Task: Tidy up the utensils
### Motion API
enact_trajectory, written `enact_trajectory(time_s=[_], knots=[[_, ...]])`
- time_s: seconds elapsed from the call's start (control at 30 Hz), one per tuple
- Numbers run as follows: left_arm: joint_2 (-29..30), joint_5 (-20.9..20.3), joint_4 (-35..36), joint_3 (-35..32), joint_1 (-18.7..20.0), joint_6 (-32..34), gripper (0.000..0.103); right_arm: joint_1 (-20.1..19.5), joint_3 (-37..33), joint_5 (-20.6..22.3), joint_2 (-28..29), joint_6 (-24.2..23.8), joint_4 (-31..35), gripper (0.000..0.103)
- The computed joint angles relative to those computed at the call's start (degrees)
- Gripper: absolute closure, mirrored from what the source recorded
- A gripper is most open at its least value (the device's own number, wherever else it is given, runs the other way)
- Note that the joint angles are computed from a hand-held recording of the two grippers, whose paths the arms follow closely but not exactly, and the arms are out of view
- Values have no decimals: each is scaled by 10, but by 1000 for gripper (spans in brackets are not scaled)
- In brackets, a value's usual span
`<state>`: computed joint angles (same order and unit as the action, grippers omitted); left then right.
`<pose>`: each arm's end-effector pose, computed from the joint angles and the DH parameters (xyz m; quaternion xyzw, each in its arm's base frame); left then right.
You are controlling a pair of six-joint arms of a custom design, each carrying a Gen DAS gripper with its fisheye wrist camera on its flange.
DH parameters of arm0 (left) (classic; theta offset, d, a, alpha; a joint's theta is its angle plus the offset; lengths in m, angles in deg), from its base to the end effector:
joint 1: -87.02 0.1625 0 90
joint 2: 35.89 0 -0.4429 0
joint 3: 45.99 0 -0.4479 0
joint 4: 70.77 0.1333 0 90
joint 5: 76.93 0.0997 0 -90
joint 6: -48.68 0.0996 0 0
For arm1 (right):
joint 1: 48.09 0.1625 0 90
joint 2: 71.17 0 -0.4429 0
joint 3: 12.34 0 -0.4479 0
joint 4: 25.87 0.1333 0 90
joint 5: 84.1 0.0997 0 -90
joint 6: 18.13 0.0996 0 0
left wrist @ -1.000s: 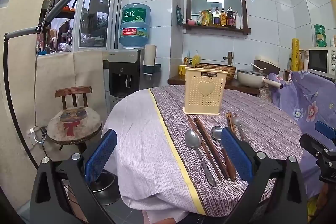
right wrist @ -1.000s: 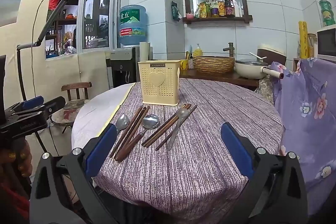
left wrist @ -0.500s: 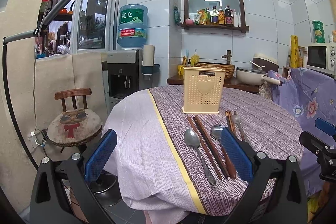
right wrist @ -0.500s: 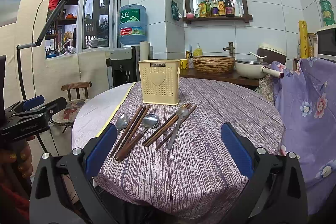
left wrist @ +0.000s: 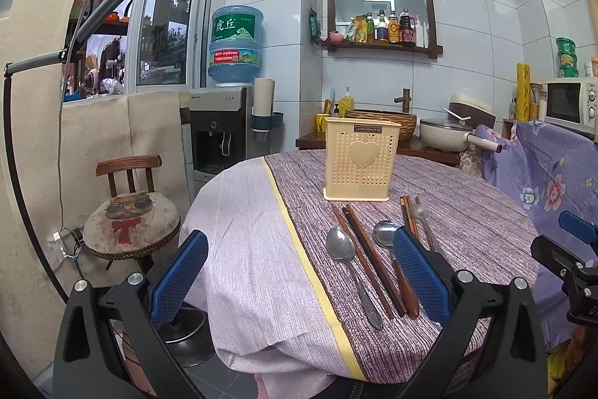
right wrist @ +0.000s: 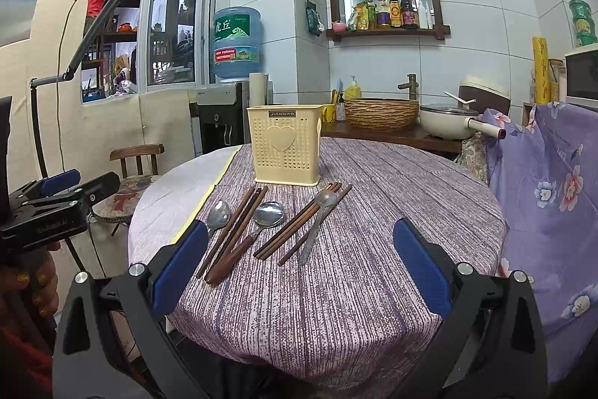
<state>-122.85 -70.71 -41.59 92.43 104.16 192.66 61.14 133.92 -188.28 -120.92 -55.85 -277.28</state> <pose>-0.1283 -0.2827 0.2276 0.1828 0.7211 -0.5767 0.3376 0.2231 -0.3089 0.1048 0.3410 -0.7677 0.5088 0.1883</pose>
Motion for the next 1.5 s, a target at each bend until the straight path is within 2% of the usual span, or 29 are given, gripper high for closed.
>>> enact_trajectory(time_s=[1.5], knots=[[7, 1, 8, -1, 0, -14, 5, -2, -1, 0, 1, 0, 5, 5]])
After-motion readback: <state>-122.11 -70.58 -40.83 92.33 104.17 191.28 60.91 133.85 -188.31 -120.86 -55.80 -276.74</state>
